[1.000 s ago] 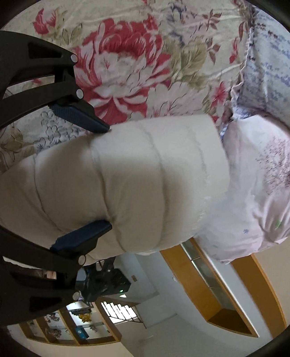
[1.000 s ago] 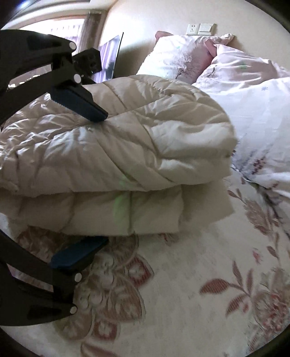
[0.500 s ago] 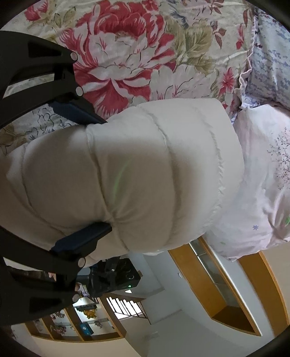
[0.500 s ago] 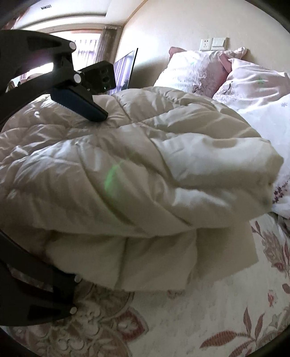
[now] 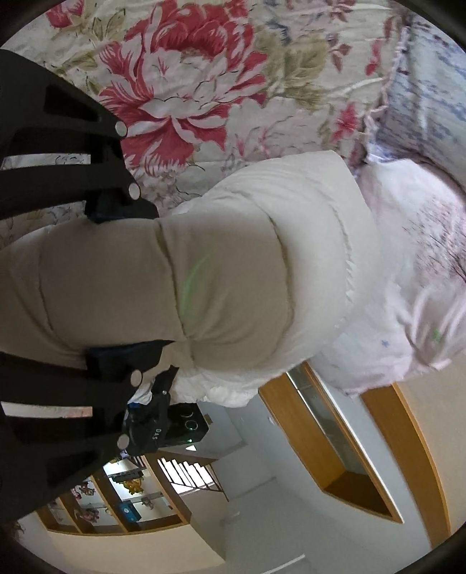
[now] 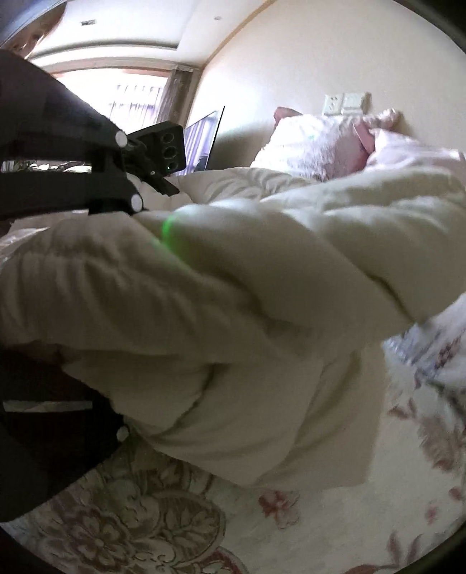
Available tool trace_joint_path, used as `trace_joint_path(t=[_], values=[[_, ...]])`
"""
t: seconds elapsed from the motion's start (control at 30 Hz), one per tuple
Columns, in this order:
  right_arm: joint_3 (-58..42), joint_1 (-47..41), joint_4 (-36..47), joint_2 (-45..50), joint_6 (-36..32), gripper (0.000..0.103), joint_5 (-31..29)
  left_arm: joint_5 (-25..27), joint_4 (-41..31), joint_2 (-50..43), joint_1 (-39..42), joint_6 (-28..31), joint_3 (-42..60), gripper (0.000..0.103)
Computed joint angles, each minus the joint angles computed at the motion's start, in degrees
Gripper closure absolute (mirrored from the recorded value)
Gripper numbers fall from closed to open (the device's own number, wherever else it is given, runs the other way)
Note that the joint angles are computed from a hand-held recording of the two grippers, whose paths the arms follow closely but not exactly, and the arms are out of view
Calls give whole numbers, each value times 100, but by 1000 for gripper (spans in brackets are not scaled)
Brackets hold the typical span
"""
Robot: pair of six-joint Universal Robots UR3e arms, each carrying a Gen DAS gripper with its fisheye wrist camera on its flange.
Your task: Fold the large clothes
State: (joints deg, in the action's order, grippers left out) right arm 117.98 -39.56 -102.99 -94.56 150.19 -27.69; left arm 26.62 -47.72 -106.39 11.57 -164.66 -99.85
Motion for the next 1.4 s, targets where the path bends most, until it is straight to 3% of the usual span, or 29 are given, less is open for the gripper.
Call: trace_joint_path(t=[0.1, 0.2, 0.4, 0.5, 0.73, 1.0, 1.13, 1.17, 1.33, 1.4], values=[[-37, 123, -35, -187, 51, 69, 102, -174, -166, 328, 231, 225, -178, 56], [-132, 447, -620, -148, 490, 70, 237, -288, -396, 657, 500, 442, -249, 56], [-481, 1366, -2859, 624, 2122, 70, 267, -270, -493, 980, 1010, 580, -237, 56], [-860, 1876, -3919, 1283, 2967, 70, 131, -69, -587, 975, 1238, 672, -137, 56], [-2100, 2783, -5336, 2702, 4299, 71, -409, 565, -534, 389, 1407, 628, 466, 56], [-3291, 3266, -5301, 3780, 4939, 69, -962, 1073, -321, -476, 1299, 425, 1244, 56], [-4000, 3459, -4752, 4276, 5163, 66, -1121, 1265, -234, -681, 1305, 489, 1270, 53], [-4341, 3531, -4961, 4573, 5458, 66, -1144, 1310, -278, -763, 1304, 510, 1329, 52], [-4335, 3585, -4814, 4627, 5595, 62, -1173, 1617, -232, -842, 1206, 374, 1443, 50], [-4285, 3647, -4786, 4520, 5534, 52, -1379, 1786, -93, -682, 1155, 254, 1362, 47]])
